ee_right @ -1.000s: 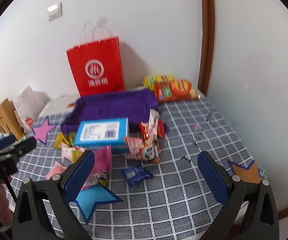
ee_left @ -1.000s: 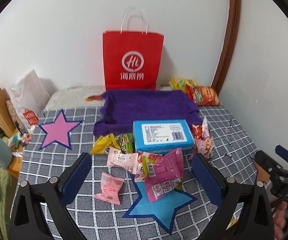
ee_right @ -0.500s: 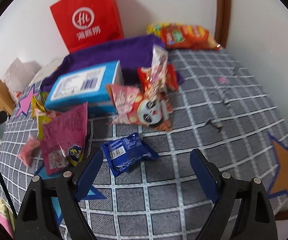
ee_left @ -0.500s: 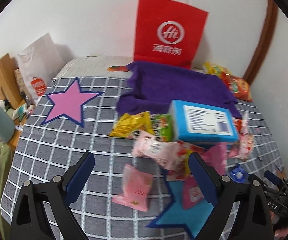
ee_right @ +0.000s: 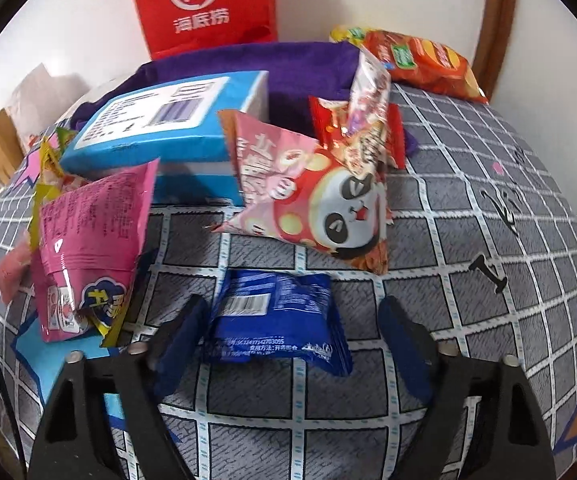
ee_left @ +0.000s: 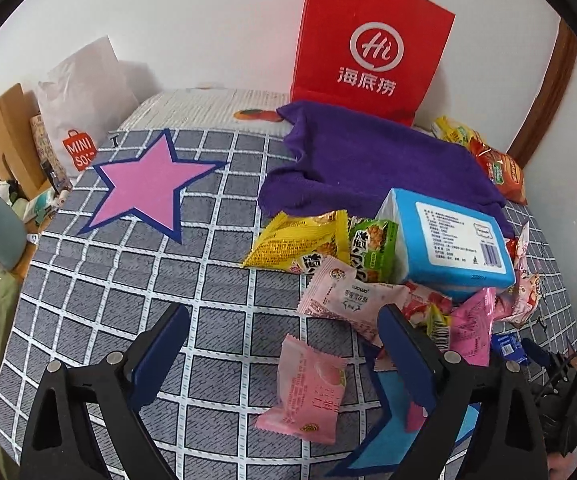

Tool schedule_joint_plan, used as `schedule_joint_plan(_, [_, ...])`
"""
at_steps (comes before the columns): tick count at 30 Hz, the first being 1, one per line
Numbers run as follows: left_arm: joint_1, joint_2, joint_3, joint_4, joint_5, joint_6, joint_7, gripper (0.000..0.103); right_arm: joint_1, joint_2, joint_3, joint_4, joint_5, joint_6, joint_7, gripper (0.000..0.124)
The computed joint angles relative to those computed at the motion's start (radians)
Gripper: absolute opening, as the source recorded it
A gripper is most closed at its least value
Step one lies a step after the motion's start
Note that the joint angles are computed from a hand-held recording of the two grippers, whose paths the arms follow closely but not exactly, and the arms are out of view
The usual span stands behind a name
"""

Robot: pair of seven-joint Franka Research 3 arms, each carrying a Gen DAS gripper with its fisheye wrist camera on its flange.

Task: Organize snacks
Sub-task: 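Grasp the pink candy packet with the left tool while the right tool grasps the blue biscuit packet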

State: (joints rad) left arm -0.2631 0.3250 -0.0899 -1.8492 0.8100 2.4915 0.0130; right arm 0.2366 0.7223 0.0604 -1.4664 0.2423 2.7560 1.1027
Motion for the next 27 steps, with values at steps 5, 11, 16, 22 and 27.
schedule_joint_plan(5, [0.005, 0.025, 0.004, 0.02, -0.01, 0.012, 0.024, 0.094, -0.022, -0.031, 0.028, -0.047, 0.022, 0.019, -0.065, 0.058])
schedule_joint_plan(11, [0.011, 0.057, 0.012, 0.056, -0.027, 0.019, 0.073, 0.094, -0.02, -0.046, 0.012, -0.074, 0.035, 0.047, -0.054, 0.057])
schedule_joint_plan(16, [0.019, 0.064, 0.008, 0.043, -0.071, 0.044, 0.127, 0.094, -0.032, -0.047, 0.01, -0.073, 0.044, 0.046, -0.048, 0.057])
schedule_joint_plan(22, [0.016, 0.058, -0.008, -0.006, -0.132, 0.084, 0.163, 0.094, -0.036, -0.039, 0.013, -0.068, 0.052, 0.057, -0.035, 0.057])
schedule_joint_plan(27, [0.002, 0.083, -0.027, 0.003, -0.184, 0.069, 0.251, 0.083, -0.048, -0.037, 0.025, -0.057, 0.071, 0.046, -0.026, 0.057])
